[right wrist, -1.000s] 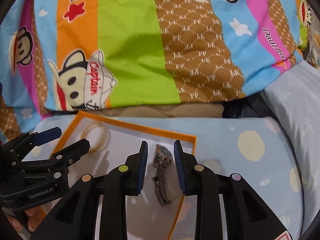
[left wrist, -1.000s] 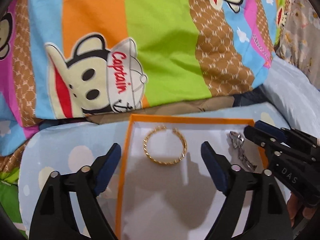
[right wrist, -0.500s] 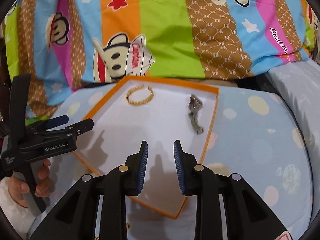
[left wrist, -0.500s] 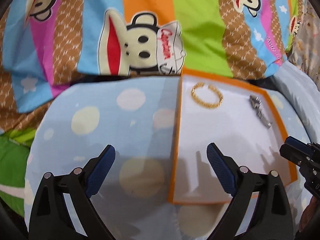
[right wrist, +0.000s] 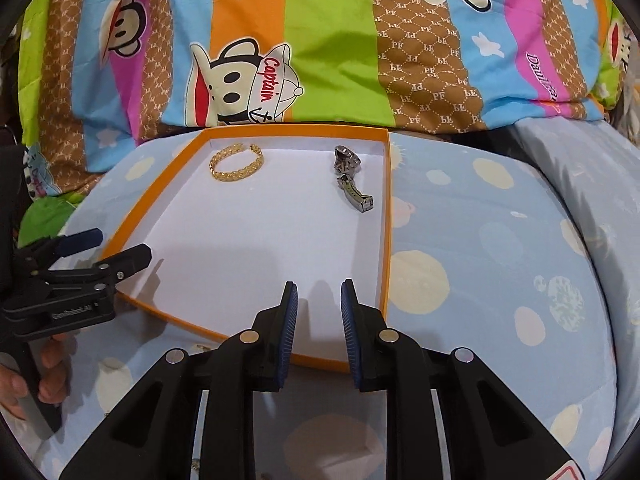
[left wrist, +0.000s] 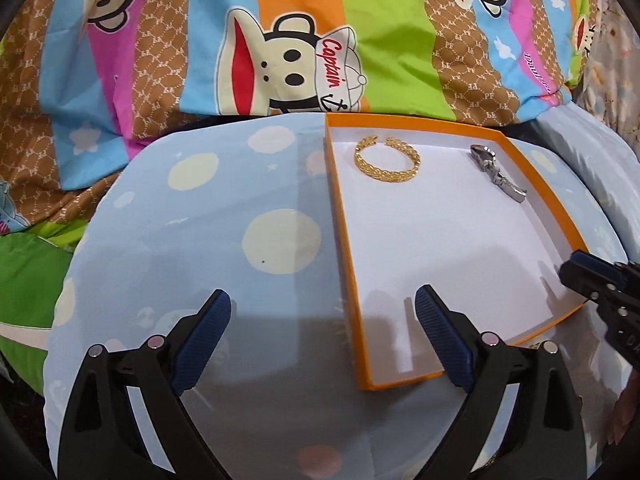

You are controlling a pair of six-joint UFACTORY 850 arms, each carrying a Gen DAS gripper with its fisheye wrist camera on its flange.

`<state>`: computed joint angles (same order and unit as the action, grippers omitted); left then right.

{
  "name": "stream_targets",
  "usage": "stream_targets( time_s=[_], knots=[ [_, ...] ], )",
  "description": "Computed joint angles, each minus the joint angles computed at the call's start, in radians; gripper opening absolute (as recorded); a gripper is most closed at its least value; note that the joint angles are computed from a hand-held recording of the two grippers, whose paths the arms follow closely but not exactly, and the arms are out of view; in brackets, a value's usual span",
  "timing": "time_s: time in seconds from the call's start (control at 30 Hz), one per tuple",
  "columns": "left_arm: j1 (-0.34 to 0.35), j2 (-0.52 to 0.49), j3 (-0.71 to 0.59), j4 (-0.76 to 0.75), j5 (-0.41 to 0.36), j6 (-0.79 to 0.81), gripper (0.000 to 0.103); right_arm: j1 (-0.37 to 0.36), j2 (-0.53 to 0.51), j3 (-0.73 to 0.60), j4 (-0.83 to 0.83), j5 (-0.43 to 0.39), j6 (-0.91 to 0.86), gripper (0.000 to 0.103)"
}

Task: Organize jewelry
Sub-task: 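Move both tools back toward the remaining jewelry on the sheet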

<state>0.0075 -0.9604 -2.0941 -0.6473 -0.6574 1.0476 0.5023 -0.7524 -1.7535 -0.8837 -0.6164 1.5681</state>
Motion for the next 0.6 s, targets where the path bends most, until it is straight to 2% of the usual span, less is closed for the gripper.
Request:
stream_targets(
  time_s=[0.07, 0.2, 0.33, 0.47, 0.6],
  knots=[
    [0.008, 0.005, 0.0, -0.005, 0.004, -0.021, 0.09, 0.011, 0.047, 0.061, -0.081, 0.022, 0.118, 0.024],
    [0.038, 0.059, 0.064, -0.096, 0.008, 0.033, 0.091, 0.05, 0.128, 0.169, -0.183, 0.029, 0.274, 0.025],
    [0.069, 0.14, 0.186, -0.198, 0.005, 0.154, 0.091, 0.095, 0.175, 0.252, -0.252, 0.033, 0.391, 0.026],
    [0.103, 0.215, 0.318, -0.254, -0.05, 0.252, 0.091, 0.133, 0.196, 0.307, -0.288, 0.043, 0.477, 0.026],
    [0.127, 0.284, 0.446, -0.299, -0.038, 0.353, 0.091, 0.172, 0.208, 0.343, -0.339, 0.081, 0.525, 0.026]
  ],
)
